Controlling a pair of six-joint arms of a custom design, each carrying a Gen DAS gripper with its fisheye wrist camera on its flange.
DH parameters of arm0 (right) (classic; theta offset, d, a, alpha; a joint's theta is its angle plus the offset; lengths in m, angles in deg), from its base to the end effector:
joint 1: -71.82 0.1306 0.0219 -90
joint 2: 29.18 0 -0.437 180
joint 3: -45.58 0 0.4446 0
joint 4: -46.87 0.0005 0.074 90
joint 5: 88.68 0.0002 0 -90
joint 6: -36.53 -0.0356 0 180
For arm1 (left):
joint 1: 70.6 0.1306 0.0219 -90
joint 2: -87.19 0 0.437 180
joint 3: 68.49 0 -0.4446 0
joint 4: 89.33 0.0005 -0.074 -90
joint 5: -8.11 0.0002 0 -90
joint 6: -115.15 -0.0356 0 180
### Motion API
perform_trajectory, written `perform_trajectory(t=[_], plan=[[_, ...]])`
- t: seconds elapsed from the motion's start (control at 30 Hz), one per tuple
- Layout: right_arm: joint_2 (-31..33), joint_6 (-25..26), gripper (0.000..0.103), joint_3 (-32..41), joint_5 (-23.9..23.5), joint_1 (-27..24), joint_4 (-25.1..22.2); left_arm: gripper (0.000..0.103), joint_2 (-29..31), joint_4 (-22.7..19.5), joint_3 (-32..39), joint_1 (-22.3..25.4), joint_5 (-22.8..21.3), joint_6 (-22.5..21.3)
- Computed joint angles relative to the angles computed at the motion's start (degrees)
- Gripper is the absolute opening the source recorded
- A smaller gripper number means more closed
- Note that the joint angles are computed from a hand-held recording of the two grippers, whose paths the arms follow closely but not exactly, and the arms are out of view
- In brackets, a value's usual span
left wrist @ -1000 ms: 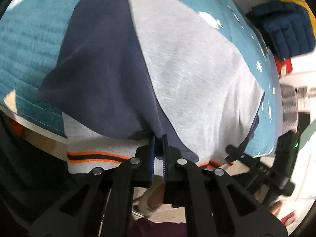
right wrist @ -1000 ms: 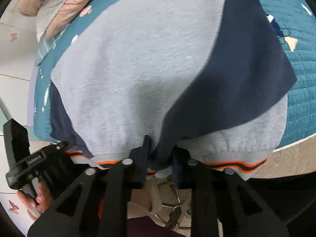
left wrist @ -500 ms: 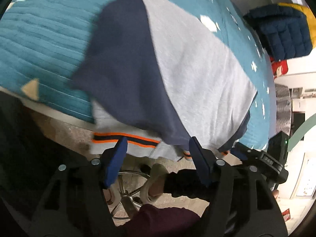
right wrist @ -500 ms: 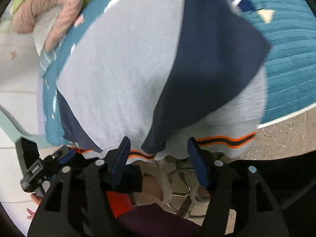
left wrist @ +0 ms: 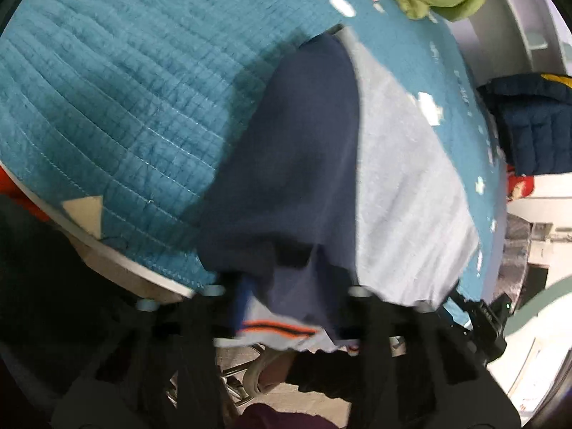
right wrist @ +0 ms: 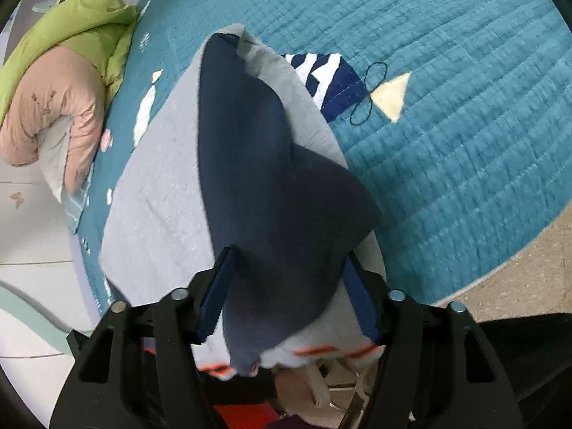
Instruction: Fold large clothes
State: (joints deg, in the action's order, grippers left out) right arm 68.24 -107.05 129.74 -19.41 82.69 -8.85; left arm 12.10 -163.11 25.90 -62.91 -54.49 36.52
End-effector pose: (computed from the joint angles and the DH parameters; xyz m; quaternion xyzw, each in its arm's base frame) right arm 0.5372 0.1155 0.3617 0.3216 0.9127 0.2453 0.0575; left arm 0.5788 0.0611 0.3666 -0.1490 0.9589 -0.2380 0.0407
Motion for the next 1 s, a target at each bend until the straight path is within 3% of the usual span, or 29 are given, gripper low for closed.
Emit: perform_trajectory(t=[0.17, 0.23, 0.3, 0.33, 0.4, 0.47, 0.57, 0.6, 0.67, 0.7, 0.8, 1.0], plan=[[-2.49, -2.78, 0.016, -2.85, 0.3, -0.99, 2.16, 0.011, -1.63, 3.36, -2.73, 0.17, -1.2, 1.9], [-3.67, -3.47, 0.013, -4.08, -0.03, -1.4, 3.12, 0.01, -2.73, 3.69, -2.92, 0.4, -1.9, 2.7], [-4.94, -3.64, 0.012, -5.31, -0.65, -1.59, 4.42, 0.01, -4.59, 4.34, -3.55, 0.93, -3.29, 0.73], [-5.26, -3.74, 0.012, -5.6, -0.77, -1.67, 4.7, 0.009, -5.54, 4.84, -3.85, 0.73, -5.33, -0.82], [-6.42, -3.98, 0.012, -6.96, -1.27, -2.24, 5.07, 0.008, -8.73, 7.7, -5.84, -0.94, -15.67, -6.49], [-6.78, -4.75, 0.012, -8.08, -1.44, -2.74, 4.46, 0.008, -9.54, 7.89, -6.74, -0.93, -15.68, -8.82], [-6.36, -5.55, 0.012, -7.73, -0.98, -2.74, 3.16, 0.008, -8.96, 6.9, -6.45, -0.07, -13.89, -6.26], [-6.52, -5.08, 0.011, -7.33, 0.36, -2.6, 1.85, 0.008, -9.15, 7.11, -6.64, 0.14, -14.05, -6.45], [-6.1, -2.2, 0.001, -5.18, 8.49, -1.73, -4.72, 0.008, -9.78, 7.76, -7.29, 0.18, -16.49, -7.62], [-6.3, -2.16, 0.001, -5.27, 9.21, -1.79, -4.68, 0.008, -9.86, 7.64, -7.39, 0.18, -17.01, -8.07], [-8.74, -5.76, 0.001, -8.59, 2.42, -3.37, 1.8, 0.008, -9.49, 6.79, -6.75, -0.21, -16.02, -8.42], [-10.38, 0.7, 0.003, -5.5, 12.52, -0.59, 0.82, 0.013, -12.21, 4.11, -6.0, 0.49, -14.79, -10.78]])
